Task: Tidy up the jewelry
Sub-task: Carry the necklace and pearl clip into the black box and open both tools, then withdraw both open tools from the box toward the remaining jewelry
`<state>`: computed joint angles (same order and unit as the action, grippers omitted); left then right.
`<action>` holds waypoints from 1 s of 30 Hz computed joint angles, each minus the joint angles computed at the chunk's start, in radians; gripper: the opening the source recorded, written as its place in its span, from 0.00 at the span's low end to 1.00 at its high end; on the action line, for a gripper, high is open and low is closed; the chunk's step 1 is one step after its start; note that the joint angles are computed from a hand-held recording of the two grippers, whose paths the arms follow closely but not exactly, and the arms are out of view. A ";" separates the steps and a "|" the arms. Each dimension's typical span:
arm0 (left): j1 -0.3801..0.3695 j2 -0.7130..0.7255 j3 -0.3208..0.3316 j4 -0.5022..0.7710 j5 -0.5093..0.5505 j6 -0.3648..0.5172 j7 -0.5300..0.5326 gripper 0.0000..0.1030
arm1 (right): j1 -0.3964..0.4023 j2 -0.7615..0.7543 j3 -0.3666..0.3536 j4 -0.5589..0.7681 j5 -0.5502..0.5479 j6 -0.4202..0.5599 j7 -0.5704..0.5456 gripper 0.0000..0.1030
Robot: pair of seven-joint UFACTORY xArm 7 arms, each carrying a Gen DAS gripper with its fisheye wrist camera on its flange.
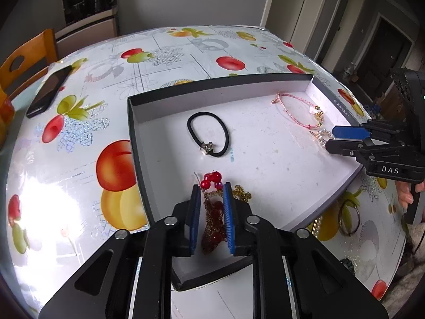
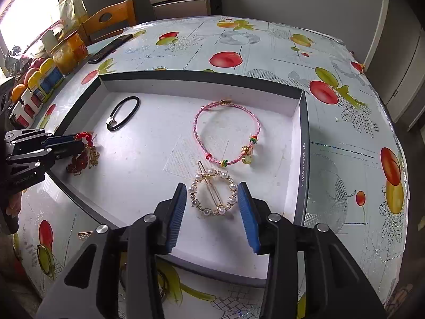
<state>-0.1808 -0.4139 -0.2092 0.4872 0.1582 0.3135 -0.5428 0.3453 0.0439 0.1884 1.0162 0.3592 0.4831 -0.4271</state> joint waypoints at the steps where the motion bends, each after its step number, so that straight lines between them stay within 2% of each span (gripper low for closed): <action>1: 0.014 -0.006 -0.017 0.003 0.017 0.010 -0.015 0.20 | -0.001 -0.007 0.001 -0.005 0.017 -0.004 -0.011 0.47; 4: 0.020 -0.033 -0.028 0.000 0.033 0.027 -0.040 0.23 | 0.001 -0.034 0.000 -0.021 0.046 -0.019 -0.031 0.49; 8: 0.035 -0.092 -0.052 -0.017 0.060 0.042 -0.082 0.51 | 0.008 -0.086 -0.011 -0.056 0.090 -0.047 -0.057 0.61; 11: 0.048 -0.139 -0.073 -0.029 0.080 0.058 -0.114 0.55 | 0.021 -0.134 -0.023 -0.093 0.120 -0.075 -0.072 0.65; 13: 0.063 -0.174 -0.095 -0.038 0.099 0.073 -0.145 0.65 | 0.033 -0.166 -0.036 -0.116 0.153 -0.088 -0.090 0.79; 16: 0.059 -0.224 -0.105 -0.056 0.105 0.102 -0.172 0.66 | 0.053 -0.218 -0.057 -0.154 0.191 -0.103 -0.112 0.90; 18: 0.058 -0.258 -0.121 -0.066 0.115 0.129 -0.192 0.76 | 0.063 -0.251 -0.065 -0.184 0.190 -0.122 -0.111 0.95; 23: 0.025 -0.342 -0.154 -0.094 0.130 0.191 -0.228 0.78 | 0.093 -0.330 -0.079 -0.267 0.150 -0.172 -0.081 0.95; 26: -0.004 -0.387 -0.165 -0.113 0.124 0.231 -0.253 0.83 | 0.114 -0.375 -0.094 -0.315 0.122 -0.194 -0.072 0.95; 30: -0.046 -0.442 -0.176 -0.132 0.114 0.281 -0.274 0.83 | 0.141 -0.421 -0.123 -0.357 0.102 -0.188 -0.056 0.95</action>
<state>-0.2268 -0.8562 -0.3854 0.3554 0.2725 0.5946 -0.8167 0.4865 -0.3773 0.0656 0.6587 0.4611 0.2948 -0.4835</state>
